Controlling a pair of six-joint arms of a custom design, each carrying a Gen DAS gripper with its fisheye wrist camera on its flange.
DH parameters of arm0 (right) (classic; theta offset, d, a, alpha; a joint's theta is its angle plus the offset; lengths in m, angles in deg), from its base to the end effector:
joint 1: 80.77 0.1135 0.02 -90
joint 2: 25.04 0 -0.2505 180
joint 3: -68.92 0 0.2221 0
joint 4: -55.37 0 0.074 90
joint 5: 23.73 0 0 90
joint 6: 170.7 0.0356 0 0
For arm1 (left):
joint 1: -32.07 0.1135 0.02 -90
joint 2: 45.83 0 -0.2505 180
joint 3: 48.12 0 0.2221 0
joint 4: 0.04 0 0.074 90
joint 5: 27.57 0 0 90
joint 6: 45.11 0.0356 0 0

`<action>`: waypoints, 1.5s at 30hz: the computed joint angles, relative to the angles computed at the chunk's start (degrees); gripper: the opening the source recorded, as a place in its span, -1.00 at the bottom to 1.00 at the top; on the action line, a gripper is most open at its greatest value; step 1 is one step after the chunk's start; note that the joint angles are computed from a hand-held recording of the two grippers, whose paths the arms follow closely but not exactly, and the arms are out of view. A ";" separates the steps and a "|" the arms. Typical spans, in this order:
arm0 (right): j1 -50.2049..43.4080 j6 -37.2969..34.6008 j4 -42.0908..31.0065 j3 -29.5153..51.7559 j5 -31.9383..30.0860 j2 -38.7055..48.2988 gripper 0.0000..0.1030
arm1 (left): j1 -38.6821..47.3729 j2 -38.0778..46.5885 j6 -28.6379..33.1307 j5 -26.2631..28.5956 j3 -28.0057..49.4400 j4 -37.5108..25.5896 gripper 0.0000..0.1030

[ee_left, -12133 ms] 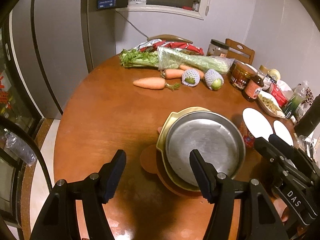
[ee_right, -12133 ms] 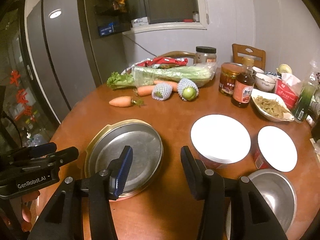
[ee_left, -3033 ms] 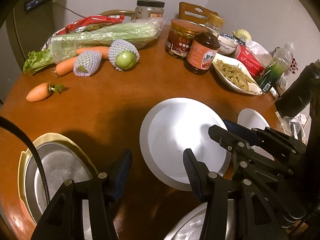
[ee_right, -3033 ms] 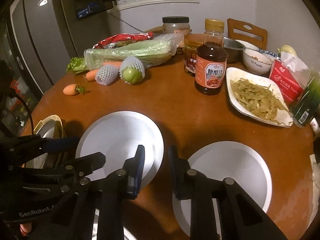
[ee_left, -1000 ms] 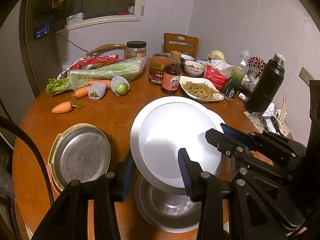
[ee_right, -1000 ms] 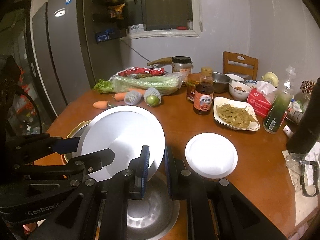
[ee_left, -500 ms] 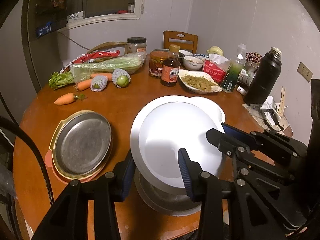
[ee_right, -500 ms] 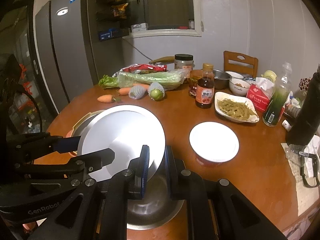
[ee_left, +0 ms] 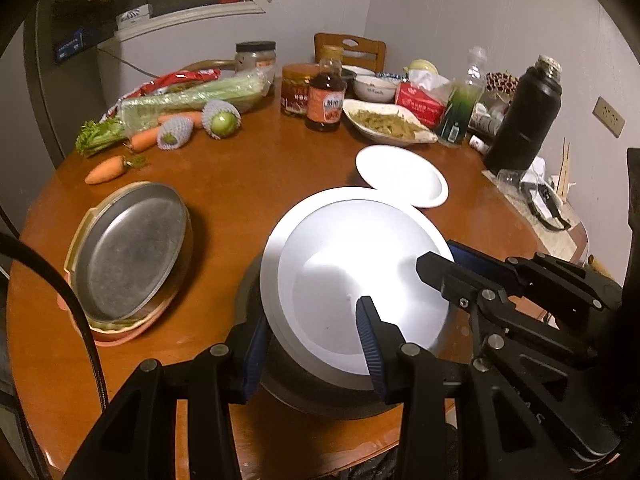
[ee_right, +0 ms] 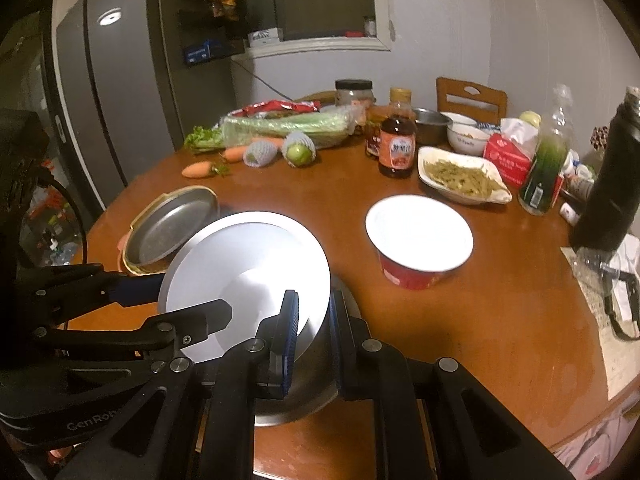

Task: Organize plates and bowls
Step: 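Carry the steel bowl toward the second white-lidded red bowl with the left tool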

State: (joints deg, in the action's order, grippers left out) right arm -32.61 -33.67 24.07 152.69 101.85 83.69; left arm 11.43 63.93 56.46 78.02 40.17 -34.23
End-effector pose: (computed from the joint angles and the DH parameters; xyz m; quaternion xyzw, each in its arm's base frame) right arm 0.2549 0.2536 0.1714 0.0797 0.9120 0.0069 0.4022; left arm 0.3452 -0.1402 0.1785 0.3011 0.8983 -0.1523 0.2813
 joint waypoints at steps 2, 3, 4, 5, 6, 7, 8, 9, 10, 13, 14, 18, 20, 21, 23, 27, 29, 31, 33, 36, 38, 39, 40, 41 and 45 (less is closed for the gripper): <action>-0.40 0.45 0.60 -0.95 -0.67 0.19 -0.70 | -0.36 1.00 -0.12 -0.13 0.40 -0.10 -0.19; -0.46 0.55 0.64 -1.09 -0.76 0.25 -0.70 | -0.50 1.38 -0.06 -0.24 0.53 -0.05 -0.19; -0.65 0.59 0.95 -1.51 -0.99 0.33 -0.70 | -0.70 1.84 -0.12 -0.46 0.73 -0.02 -0.19; -0.84 0.69 1.46 -2.08 -1.30 0.29 -0.70 | -0.87 1.99 -0.19 -0.58 0.74 0.05 -0.19; -0.96 0.77 1.66 -2.27 -1.46 0.33 -0.70 | -1.03 2.40 -0.22 -0.65 0.91 0.09 -0.19; -1.14 0.80 1.96 -2.60 -1.70 0.38 -0.70 | -1.05 2.68 -0.24 -0.69 1.04 0.02 -0.19; -1.20 0.89 2.07 -2.75 -1.84 0.47 -0.70 | -1.11 2.85 -0.27 -0.78 1.06 0.08 -0.19; -1.41 0.83 2.46 -3.12 -2.17 0.52 -0.70 | -1.10 3.20 -0.22 -0.80 1.36 -0.02 -0.19; -1.49 0.87 2.62 -3.17 -2.35 0.67 -0.70 | -1.11 3.55 -0.24 -0.86 1.58 -0.07 -0.19; -1.79 0.78 3.02 -3.20 -2.85 1.18 -0.70 | -1.25 4.28 -0.21 -1.15 2.19 -0.41 -0.19; -1.92 0.75 3.12 -3.22 -3.10 1.33 -0.70 | -1.30 4.41 -0.18 -1.25 2.28 -0.44 -0.19; -2.36 0.62 3.50 -3.05 -3.85 1.97 -0.70 | -1.26 4.94 -0.08 -1.42 2.55 -0.57 -0.19; -2.66 0.47 3.38 -2.78 -4.21 2.27 -0.70 | -1.24 5.12 -0.10 -1.39 2.59 -0.49 -0.19; -2.72 0.45 3.31 -2.65 -4.29 2.39 -0.70 | -1.24 5.16 -0.15 -1.38 2.67 -0.57 -0.19; -2.58 0.57 3.22 -2.61 -4.16 2.51 -0.70 | -1.24 5.19 -0.12 -1.42 2.70 -0.56 -0.19; -2.68 0.52 2.97 -2.18 -4.38 2.89 -0.70 | -1.06 5.54 -0.06 -1.26 2.79 -0.47 -0.19; -2.65 0.50 2.70 -1.79 -4.37 3.22 -0.70 | -0.96 5.70 -0.02 -1.20 2.76 -0.34 -0.19; -2.63 0.41 2.26 -1.24 -4.30 3.59 -0.70 | -0.92 5.74 -0.07 -1.21 2.86 -0.45 -0.19; -2.60 0.52 1.81 -0.80 -4.17 3.89 -0.70 | -0.91 5.72 -0.02 -1.40 2.65 -0.26 -0.19; -2.57 0.56 1.29 -0.26 -4.14 4.38 -0.68 | -0.91 5.80 -0.04 -1.51 2.66 -0.25 -0.19; -2.57 0.55 1.33 -0.17 -4.20 4.53 -0.67 | -0.84 5.95 0.08 -1.61 2.68 -0.07 -0.19; -2.58 0.56 1.44 -0.22 -4.26 4.53 -0.67 | -0.82 6.00 0.04 -1.66 2.72 -0.06 -0.19; -2.62 0.54 1.43 -0.20 -4.33 4.50 -0.67 | -0.75 5.99 0.10 -1.63 2.68 0.08 -0.19; -2.60 0.55 1.25 0.01 -4.31 4.60 -0.67 | -0.71 6.03 0.14 -1.59 2.68 0.12 -0.19; -2.67 0.62 1.40 0.11 -4.44 4.79 -0.67 | -0.42 5.84 0.28 -1.67 2.31 0.49 -0.17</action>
State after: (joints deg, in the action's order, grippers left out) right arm -35.28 -33.05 25.46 152.80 97.41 88.48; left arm 11.00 69.77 56.74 76.35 42.48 -33.74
